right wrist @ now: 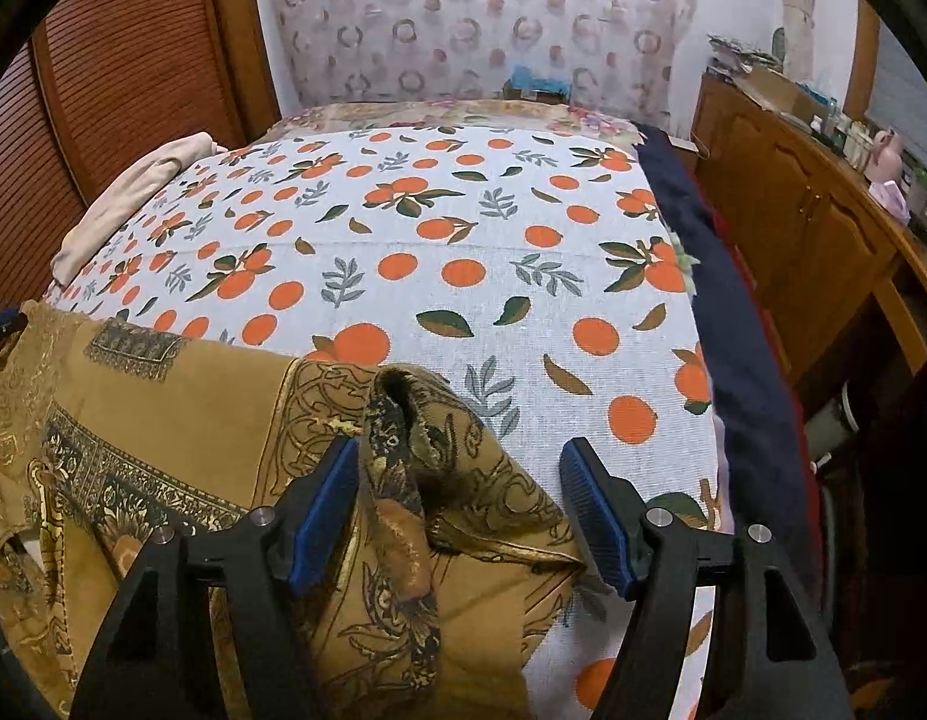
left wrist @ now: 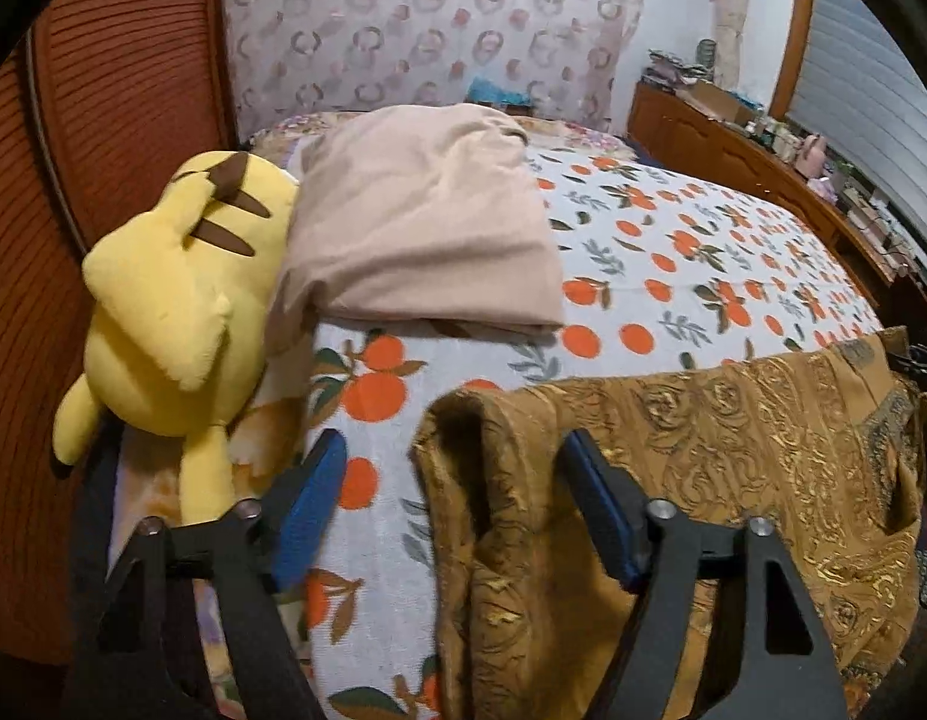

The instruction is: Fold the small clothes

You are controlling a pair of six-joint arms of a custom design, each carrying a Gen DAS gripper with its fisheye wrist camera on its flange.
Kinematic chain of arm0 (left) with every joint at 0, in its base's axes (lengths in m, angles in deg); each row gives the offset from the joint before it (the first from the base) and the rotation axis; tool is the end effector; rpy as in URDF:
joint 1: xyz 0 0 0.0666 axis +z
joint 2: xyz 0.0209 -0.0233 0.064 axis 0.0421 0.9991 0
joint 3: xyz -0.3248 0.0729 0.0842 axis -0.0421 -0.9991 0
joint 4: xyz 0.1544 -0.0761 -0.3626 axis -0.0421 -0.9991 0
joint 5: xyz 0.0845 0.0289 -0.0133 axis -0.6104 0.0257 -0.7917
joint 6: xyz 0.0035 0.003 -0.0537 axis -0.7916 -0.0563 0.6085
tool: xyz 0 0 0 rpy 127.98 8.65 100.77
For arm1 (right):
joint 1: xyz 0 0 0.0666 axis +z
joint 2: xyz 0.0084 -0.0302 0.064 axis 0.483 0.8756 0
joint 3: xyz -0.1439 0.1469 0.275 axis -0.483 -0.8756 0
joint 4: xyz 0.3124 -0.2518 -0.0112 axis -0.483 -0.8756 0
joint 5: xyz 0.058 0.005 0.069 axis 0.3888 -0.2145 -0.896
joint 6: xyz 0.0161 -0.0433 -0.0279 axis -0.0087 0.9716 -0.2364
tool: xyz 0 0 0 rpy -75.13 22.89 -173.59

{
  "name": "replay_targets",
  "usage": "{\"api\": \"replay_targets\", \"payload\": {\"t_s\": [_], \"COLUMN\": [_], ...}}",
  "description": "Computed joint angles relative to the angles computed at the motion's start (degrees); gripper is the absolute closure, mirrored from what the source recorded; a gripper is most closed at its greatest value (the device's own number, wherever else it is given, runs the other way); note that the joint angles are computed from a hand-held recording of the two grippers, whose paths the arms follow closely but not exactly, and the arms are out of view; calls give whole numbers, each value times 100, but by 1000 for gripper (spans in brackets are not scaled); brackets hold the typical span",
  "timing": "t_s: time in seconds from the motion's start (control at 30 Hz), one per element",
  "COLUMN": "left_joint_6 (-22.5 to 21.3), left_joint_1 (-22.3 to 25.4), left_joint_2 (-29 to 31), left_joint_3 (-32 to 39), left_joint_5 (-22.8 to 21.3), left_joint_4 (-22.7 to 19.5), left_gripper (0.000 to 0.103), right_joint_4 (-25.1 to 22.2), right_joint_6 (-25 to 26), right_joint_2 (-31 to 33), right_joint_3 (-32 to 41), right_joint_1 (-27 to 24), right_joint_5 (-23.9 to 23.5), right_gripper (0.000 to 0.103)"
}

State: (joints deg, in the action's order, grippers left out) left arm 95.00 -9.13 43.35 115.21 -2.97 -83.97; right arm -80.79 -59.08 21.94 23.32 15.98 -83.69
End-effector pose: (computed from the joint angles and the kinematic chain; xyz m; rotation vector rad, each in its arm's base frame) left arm 0.3003 -0.0566 0.3699 -0.2395 2.4173 -0.0750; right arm 0.3941 -0.0748 0.3727 -0.5353 2.3233 0.2166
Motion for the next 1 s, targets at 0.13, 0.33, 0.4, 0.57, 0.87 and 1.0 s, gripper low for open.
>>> {"api": "replay_targets", "payload": {"t_s": [0.13,0.33,0.4,0.57,0.87,1.0], "left_joint_6": [-3,-85,-64,16,-142,-317], "left_joint_1": [65,-28,-151,-488,-1262,-1466], "left_joint_2": [25,30,-49,-429,-964,-1032], "left_joint_3": [-47,-5,4,133,931,1262], "left_joint_5": [470,777,708,341,-648,-1041], "left_joint_4": [82,47,51,180,441,583], "left_gripper": [42,89,97,98,98,98], "right_joint_4": [90,-75,-82,-63,-85,-83], "right_joint_6": [35,321,349,300,216,114], "right_joint_2": [3,-105,-212,-532,-1406,-1581], "right_joint_3": [-109,-196,-268,-340,-85,232], "right_joint_1": [85,194,185,-78,-839,-1223], "right_joint_5": [1,-145,-233,-777,-2032,-2651], "right_gripper": [51,92,93,95,95,95]}}
